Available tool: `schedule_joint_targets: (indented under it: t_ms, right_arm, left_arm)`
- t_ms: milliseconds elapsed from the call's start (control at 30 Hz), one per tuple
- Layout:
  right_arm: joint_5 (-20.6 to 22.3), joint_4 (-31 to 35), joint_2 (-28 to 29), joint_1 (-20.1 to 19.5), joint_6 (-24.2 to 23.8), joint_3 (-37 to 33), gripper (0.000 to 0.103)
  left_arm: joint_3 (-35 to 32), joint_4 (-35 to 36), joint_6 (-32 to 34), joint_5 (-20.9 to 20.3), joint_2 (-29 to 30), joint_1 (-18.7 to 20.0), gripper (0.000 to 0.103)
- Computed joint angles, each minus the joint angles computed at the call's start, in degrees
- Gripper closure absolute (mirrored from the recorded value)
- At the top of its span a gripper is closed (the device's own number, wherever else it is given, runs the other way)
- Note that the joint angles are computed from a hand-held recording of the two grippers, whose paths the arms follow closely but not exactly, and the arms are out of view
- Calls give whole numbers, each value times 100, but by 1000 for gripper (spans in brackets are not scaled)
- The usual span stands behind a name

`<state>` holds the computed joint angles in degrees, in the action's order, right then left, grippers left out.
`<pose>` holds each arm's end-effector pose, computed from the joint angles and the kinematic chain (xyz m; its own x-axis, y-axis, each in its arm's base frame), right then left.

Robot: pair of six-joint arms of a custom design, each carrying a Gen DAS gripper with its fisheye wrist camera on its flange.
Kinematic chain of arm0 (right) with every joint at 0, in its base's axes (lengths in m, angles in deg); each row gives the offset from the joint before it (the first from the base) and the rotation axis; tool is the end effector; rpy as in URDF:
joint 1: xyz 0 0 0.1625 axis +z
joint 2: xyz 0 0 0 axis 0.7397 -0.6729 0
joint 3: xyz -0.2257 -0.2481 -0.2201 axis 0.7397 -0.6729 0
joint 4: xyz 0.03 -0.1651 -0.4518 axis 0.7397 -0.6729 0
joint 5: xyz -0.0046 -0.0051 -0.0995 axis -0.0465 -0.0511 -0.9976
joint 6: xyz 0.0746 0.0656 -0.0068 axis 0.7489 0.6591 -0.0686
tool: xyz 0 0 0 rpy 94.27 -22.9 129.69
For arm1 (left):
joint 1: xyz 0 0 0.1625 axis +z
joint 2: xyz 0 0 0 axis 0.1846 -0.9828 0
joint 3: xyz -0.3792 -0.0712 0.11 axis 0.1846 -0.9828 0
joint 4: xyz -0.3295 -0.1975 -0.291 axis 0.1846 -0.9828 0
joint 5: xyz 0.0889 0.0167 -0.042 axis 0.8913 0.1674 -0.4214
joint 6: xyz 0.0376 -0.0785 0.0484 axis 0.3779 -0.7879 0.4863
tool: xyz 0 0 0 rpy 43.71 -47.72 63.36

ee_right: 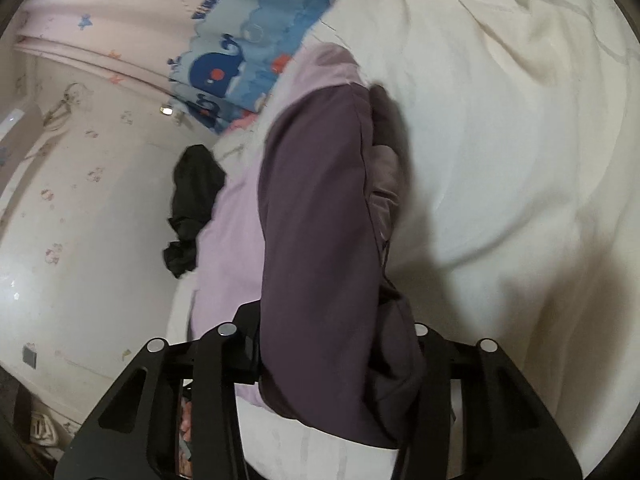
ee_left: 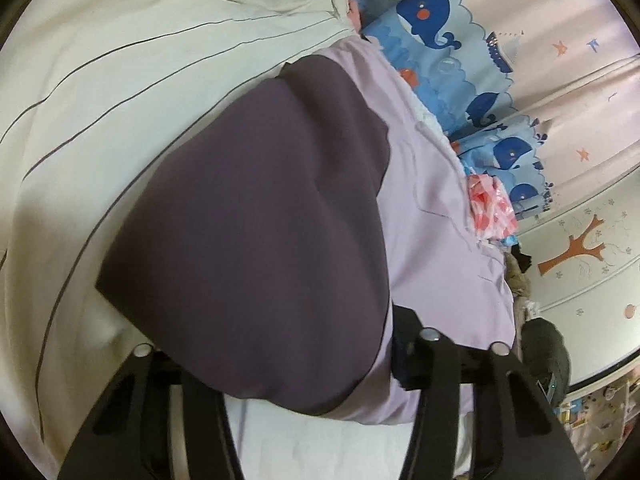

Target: Fold large clothes

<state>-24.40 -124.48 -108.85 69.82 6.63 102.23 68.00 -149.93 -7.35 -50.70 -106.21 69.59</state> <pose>0.2715 -0.2991 0.1177 -0.9811 0.1015 -0.1646 0.1900 0.6649 -0.7224 0.0774 -0.4063 0.4680 -0.9987 -0.0504 0.0024 -0.0433 0.8309 -0.5547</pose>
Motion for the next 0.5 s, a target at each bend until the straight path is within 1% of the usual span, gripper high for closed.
schedule_joint_targets:
  t_ms: [33,100,167,200,267,300,367,400,433,467,500]
  right_arm:
    - [-37,107,-132,112,-7,26,64]
    - [-145,307,-271,358,30,-17,65]
    - [-261,439,-465,640,143,27,65]
    - [-176,366,-539,677,150,99,66]
    - [-315,382,-734,991,272,257,66]
    - [-408,415,-871,1199,403,406,66]
    - [-560,756,-1097,1425,606,517,66]
    - [-748,1003,-1238,1607,827,623,66]
    - [-835,1137,-1334,1729,1078,752,66]
    - [-848,1207,-1383,1779,1232,846,66]
    - [-824,1385,-1476,1784,1446,998,63]
  left_arm:
    - [-44,78,-38,-113,-39,17,58]
    - [-142,302,-58,-227,-196,-121,59]
    - [-236,685,-97,-178,-417,-418,60]
    - [-266,893,-105,-155,-554,-551,60]
    - [-310,1381,-121,-132,-876,-772,60]
    - [-315,1519,-136,-127,-969,-817,61]
    - [-297,1957,-173,-141,-1232,-835,61]
    - [-260,2091,-160,-184,-1348,-790,61]
    - [-186,2254,-134,-173,-1505,-744,61]
    - [-111,2362,-99,-124,-1622,-689,60]
    - [-43,2472,-75,-85,-1702,-585,60]
